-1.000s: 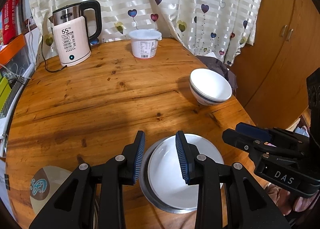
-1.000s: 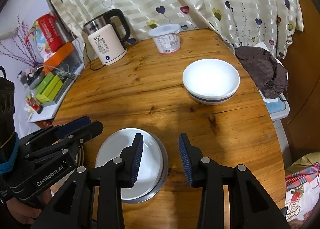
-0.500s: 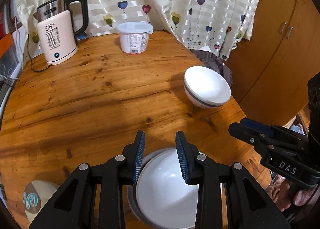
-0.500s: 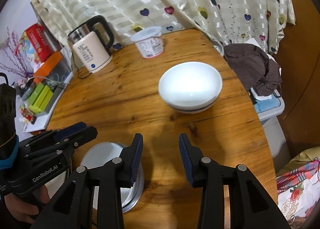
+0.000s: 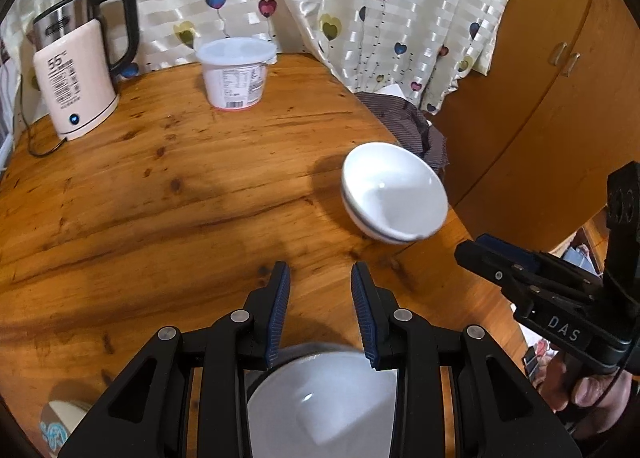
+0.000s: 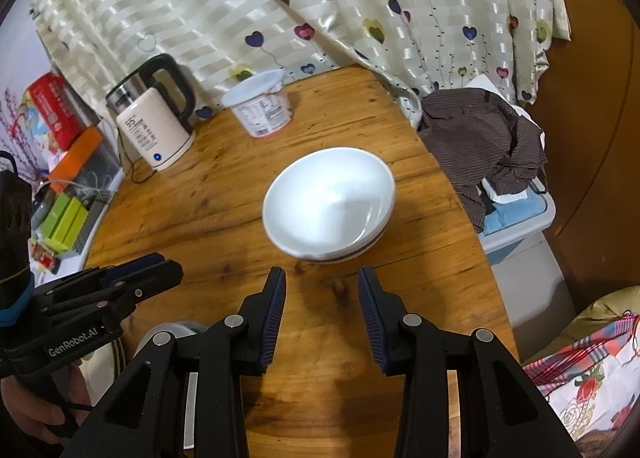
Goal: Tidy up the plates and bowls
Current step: 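Close the left gripper on the rim of another white bowl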
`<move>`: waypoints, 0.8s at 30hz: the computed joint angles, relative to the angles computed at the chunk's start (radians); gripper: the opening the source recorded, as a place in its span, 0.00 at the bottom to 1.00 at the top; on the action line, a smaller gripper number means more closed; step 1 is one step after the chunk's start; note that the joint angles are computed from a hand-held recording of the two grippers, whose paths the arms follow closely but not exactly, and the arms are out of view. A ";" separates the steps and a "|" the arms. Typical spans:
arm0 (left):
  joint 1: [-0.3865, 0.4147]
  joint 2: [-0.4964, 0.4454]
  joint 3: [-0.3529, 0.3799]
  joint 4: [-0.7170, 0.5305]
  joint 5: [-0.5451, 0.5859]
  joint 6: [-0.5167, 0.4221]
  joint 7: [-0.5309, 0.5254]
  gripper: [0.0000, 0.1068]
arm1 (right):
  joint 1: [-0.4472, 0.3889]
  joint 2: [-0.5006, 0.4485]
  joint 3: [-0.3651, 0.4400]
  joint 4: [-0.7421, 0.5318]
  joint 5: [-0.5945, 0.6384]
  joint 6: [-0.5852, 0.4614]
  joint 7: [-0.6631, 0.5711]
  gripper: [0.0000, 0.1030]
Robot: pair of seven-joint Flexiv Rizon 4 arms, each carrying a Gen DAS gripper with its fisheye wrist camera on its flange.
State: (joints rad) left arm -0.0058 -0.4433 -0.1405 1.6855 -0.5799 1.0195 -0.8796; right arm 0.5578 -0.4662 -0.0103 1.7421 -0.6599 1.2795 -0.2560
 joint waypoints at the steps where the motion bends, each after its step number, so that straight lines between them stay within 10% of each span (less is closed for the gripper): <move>1: 0.000 -0.004 -0.002 -0.008 0.002 -0.005 0.002 0.31 | -0.001 0.000 -0.002 0.001 -0.001 0.000 0.000 0.36; 24: -0.034 -0.232 -0.013 -0.343 0.064 -0.252 -0.153 0.31 | -0.075 -0.078 0.005 -0.062 0.141 0.029 -0.103 0.28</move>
State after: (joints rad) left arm -0.0394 -0.6754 -0.1535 1.3430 -0.5160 0.7678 -1.0325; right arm 0.4828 -0.5441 -0.0053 1.6801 -0.5187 1.3086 -0.3585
